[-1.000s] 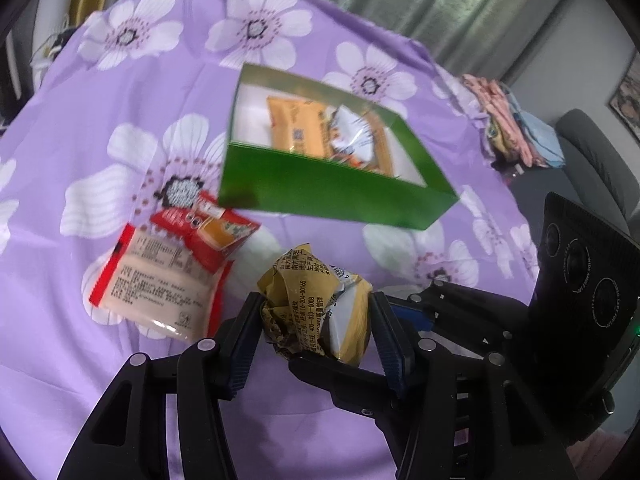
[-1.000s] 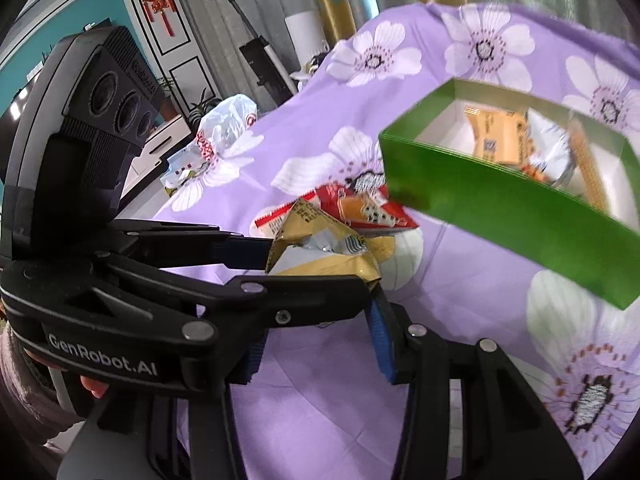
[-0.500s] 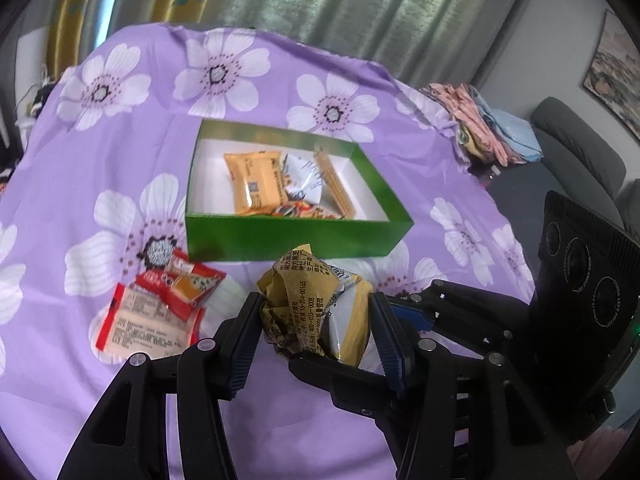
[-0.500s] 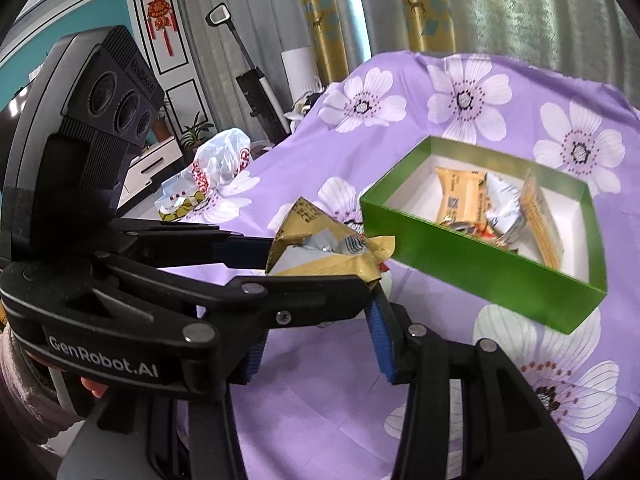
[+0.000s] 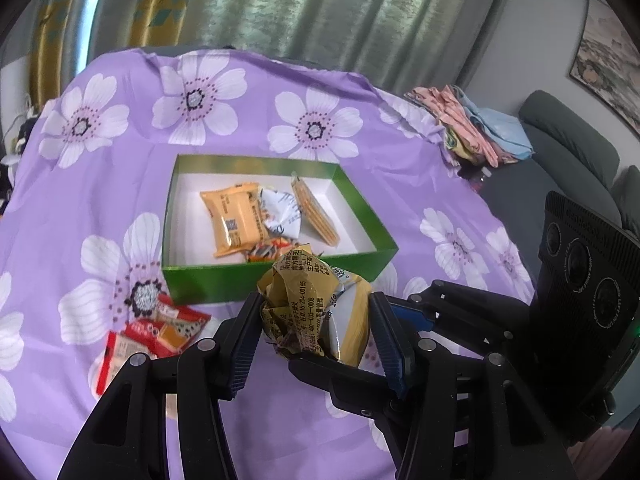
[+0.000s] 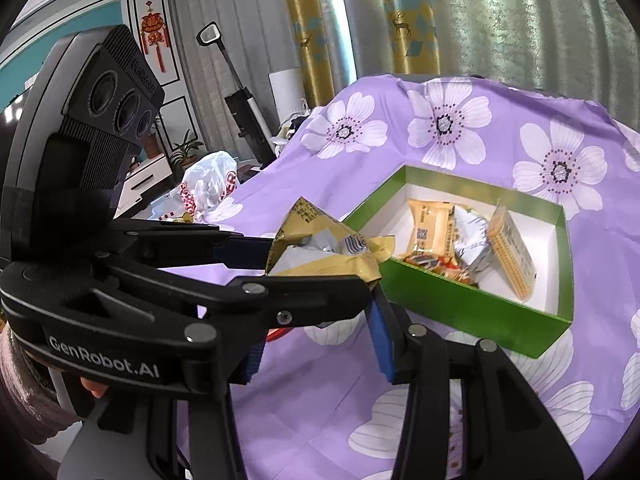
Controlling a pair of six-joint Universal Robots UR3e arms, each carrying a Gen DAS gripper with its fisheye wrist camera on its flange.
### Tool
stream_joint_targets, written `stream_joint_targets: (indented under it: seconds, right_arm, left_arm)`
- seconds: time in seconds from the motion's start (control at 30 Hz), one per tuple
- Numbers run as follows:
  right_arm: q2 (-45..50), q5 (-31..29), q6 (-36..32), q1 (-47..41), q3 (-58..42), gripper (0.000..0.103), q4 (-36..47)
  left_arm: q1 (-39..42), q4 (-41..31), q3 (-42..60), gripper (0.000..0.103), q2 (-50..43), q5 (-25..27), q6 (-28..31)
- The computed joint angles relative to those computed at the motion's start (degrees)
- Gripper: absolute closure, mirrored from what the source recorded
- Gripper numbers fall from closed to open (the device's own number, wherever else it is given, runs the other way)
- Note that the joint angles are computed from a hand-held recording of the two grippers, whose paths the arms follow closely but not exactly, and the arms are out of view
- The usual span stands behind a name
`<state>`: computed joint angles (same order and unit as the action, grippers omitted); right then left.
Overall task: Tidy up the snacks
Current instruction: 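Carry the yellow bag with the left gripper over the green box, then lower the yellow bag into the box and open the left gripper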
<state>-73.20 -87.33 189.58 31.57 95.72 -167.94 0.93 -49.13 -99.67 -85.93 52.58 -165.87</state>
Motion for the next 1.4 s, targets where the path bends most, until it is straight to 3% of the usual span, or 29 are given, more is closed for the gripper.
stream_joint_targets:
  seconds: [0.9,1.4]
  right_arm:
    - [4.8,3.0,-3.4,-7.0,-8.8,0.057,0.8]
    - [11.5,5.2,-3.5,-10.7,-14.9,0.057,2.0]
  left_arm:
    - [-4.0,2.3,20.0,0.049,-17.2,1.5,-3.3]
    - [-5.1,0.2,32.2,0.049,-29.7,1.4,-4.4]
